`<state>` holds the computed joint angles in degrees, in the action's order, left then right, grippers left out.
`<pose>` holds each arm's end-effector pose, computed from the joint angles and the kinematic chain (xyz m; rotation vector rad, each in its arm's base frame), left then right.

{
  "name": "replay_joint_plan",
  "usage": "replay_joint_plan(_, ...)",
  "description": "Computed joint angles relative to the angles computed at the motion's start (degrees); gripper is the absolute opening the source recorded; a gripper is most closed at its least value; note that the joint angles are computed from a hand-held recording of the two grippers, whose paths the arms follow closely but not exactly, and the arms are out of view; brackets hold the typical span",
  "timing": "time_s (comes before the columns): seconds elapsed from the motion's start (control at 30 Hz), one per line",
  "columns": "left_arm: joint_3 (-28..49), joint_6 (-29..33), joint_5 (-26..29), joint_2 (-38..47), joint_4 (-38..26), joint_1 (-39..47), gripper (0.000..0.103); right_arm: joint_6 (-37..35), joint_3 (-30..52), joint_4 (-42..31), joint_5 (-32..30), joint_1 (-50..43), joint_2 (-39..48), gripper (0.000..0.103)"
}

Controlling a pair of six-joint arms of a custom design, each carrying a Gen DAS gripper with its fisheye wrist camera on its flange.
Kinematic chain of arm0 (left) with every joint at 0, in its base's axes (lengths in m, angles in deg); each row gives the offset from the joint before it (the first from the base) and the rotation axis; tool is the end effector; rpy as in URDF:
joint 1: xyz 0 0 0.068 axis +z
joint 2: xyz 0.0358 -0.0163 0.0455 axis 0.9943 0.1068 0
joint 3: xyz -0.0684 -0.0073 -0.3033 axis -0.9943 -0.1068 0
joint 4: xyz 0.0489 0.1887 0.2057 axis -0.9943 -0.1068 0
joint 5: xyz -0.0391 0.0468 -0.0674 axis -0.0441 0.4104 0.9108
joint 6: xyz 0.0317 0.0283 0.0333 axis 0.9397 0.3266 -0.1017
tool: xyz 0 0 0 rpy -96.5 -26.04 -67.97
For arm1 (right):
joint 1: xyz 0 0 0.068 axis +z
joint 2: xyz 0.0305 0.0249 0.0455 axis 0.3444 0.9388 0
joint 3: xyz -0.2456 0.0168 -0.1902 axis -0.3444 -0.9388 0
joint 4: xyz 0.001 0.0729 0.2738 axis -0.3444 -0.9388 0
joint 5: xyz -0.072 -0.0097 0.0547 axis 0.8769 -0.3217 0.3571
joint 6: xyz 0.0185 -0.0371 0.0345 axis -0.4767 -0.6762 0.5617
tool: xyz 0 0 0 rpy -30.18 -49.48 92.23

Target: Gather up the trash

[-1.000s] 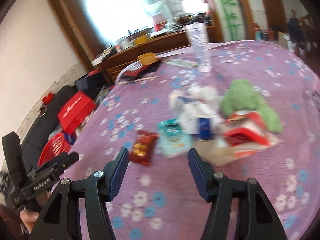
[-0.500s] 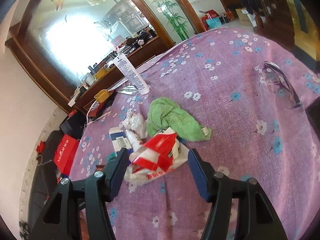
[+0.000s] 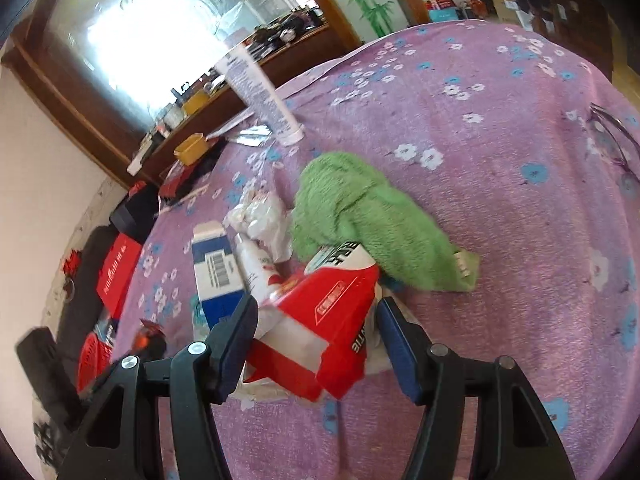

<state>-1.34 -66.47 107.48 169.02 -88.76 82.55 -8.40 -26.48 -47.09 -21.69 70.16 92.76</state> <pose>0.2362 -0.0243 0.1538 0.6771 2.3081 -0.5405 0.1116 0.1042 0.1601 0.8007 2.2453 0.3829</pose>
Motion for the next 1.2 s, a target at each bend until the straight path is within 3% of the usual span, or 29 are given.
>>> replay_joint_plan(0.23, -3.2, -2.4, 2.4, -3.6, 6.6, 2.6, 0.033, 11.0, 4.3, -8.2, 12.4, 12.1, 5.2, 0.050)
replay_joint_plan(0.47, -2.0, -3.9, 2.6, -1.6, 7.6, 2.5, 0.033, 30.3, 15.0, -26.0, 26.9, 27.0, 18.2, 0.050)
replay_joint_plan(0.7, -2.1, -4.2, 1.4, -1.5, 7.6, 2.0, 0.033, 26.9, 19.6, -23.0, 29.6, 27.5, 28.1, 0.050)
replay_joint_plan(0.83, -1.5, -4.2, 1.1, -0.8, 6.7, 1.7, 0.033, 23.7, 18.5, -19.6, 29.1, 26.6, 28.2, 0.050)
replay_joint_plan(1.2, -2.3, -4.3, 1.4, -1.3, 8.3, 2.2, 0.033, 21.9, 19.9, -21.2, 29.8, 26.5, 29.6, 0.050)
